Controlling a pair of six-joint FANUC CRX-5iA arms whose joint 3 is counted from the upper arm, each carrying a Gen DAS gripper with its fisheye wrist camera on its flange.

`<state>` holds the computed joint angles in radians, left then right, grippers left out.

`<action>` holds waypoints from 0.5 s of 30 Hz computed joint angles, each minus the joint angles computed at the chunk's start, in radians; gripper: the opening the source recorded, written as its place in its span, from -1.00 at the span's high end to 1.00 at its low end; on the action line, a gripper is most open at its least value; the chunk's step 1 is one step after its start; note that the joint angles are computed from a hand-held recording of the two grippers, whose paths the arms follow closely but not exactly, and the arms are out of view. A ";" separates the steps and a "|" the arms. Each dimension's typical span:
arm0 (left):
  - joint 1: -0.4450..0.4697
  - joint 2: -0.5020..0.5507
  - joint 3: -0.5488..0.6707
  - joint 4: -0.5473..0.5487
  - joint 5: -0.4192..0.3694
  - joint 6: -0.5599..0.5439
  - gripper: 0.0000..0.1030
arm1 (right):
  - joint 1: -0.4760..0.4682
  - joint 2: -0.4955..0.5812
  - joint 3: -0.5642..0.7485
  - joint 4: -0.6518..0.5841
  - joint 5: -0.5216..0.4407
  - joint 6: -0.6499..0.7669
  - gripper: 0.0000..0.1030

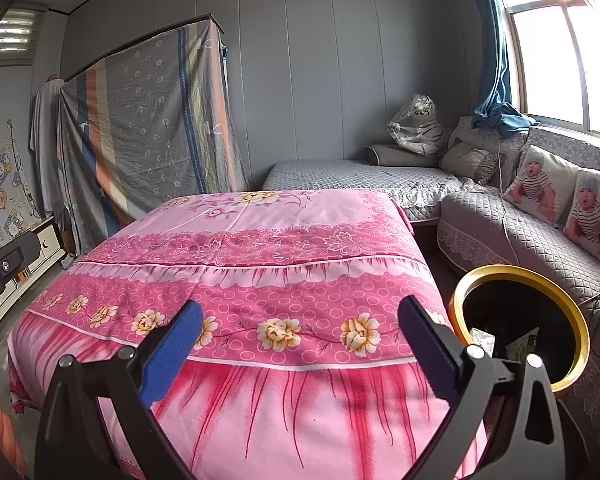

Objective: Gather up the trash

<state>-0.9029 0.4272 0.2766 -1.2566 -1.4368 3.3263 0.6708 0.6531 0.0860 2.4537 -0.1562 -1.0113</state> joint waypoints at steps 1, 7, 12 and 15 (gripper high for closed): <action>0.000 0.003 0.004 0.000 -0.004 -0.001 -0.84 | 0.001 0.001 -0.001 -0.011 -0.002 0.010 -0.83; 0.003 0.005 0.009 0.007 -0.003 -0.004 -0.84 | 0.001 0.005 0.003 -0.019 0.001 0.015 -0.84; 0.005 0.002 0.002 0.007 0.015 0.007 -0.84 | 0.005 0.006 -0.001 -0.043 -0.003 0.033 -0.84; 0.004 0.004 0.003 0.002 0.017 0.010 -0.84 | 0.005 0.005 -0.004 -0.043 -0.006 0.033 -0.84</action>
<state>-0.8992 0.4312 0.2797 -1.2543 -1.4196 3.3361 0.6755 0.6583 0.0823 2.4104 -0.1618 -0.9785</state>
